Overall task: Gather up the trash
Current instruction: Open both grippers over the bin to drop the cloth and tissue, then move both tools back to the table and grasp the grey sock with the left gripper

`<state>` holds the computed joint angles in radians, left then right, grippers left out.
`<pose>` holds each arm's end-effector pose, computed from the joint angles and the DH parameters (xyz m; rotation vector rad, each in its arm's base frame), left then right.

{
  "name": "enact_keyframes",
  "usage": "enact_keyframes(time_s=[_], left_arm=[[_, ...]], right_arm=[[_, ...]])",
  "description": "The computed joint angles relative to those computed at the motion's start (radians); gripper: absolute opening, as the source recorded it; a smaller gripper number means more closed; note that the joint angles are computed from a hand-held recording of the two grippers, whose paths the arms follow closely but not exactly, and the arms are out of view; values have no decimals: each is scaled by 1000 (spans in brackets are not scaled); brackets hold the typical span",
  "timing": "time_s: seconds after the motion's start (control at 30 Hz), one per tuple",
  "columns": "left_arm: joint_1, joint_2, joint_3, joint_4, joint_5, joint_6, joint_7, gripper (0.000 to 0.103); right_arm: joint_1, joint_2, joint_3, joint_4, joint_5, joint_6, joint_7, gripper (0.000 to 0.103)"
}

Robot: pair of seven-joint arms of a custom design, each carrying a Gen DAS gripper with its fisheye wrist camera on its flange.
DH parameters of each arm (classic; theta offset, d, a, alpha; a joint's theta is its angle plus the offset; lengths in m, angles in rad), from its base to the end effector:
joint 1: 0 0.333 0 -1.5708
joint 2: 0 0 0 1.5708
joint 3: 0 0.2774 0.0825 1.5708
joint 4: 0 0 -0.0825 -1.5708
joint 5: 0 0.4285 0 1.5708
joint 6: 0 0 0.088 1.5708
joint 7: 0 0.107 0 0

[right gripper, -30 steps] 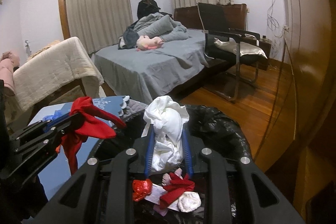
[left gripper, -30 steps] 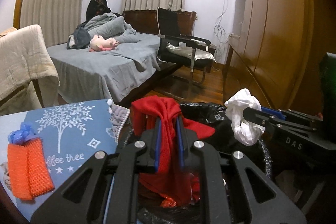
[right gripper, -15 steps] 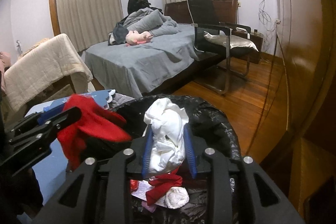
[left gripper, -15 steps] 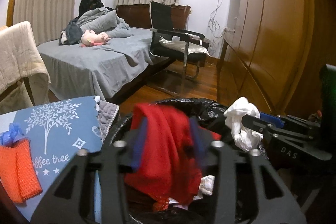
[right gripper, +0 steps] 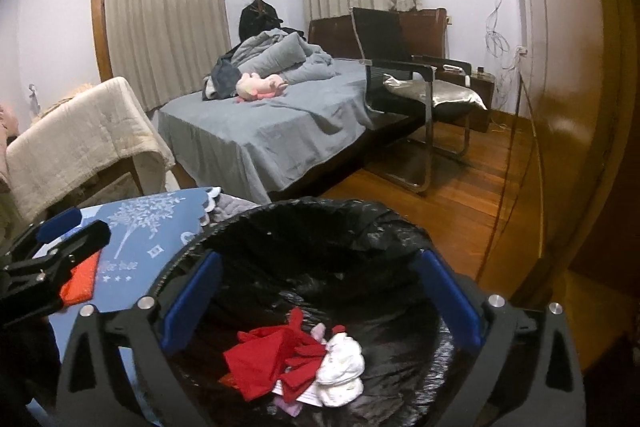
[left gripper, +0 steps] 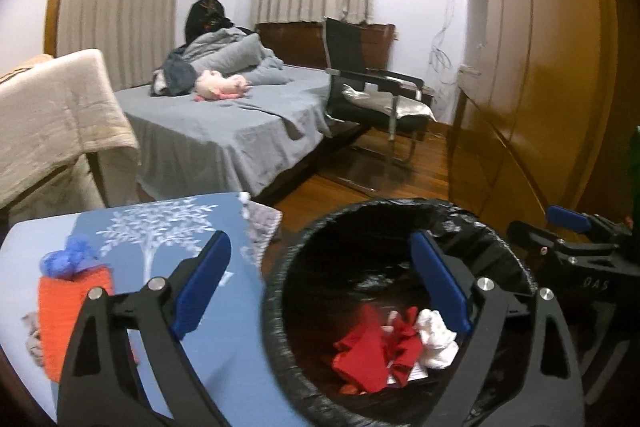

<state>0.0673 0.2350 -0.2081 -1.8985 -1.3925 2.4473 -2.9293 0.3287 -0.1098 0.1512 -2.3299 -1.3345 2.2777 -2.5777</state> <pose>0.6622 -0.0899 0.3540 -0.8394 2.3461 -1.4427 0.4972 0.2318 0.3371 -0.9623 2.1593 -1.1212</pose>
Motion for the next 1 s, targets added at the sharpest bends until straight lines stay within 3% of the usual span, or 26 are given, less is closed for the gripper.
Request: enact_keyframes(time_s=[0.43, 1.0], left_arm=[[71, 49, 24, 77, -33, 72, -10, 91], [200, 233, -2, 289, 45, 231, -90, 91]], right_arm=[[40, 167, -31, 194, -46, 64, -56, 98], [170, 517, -155, 620, -35, 216, -210, 98]])
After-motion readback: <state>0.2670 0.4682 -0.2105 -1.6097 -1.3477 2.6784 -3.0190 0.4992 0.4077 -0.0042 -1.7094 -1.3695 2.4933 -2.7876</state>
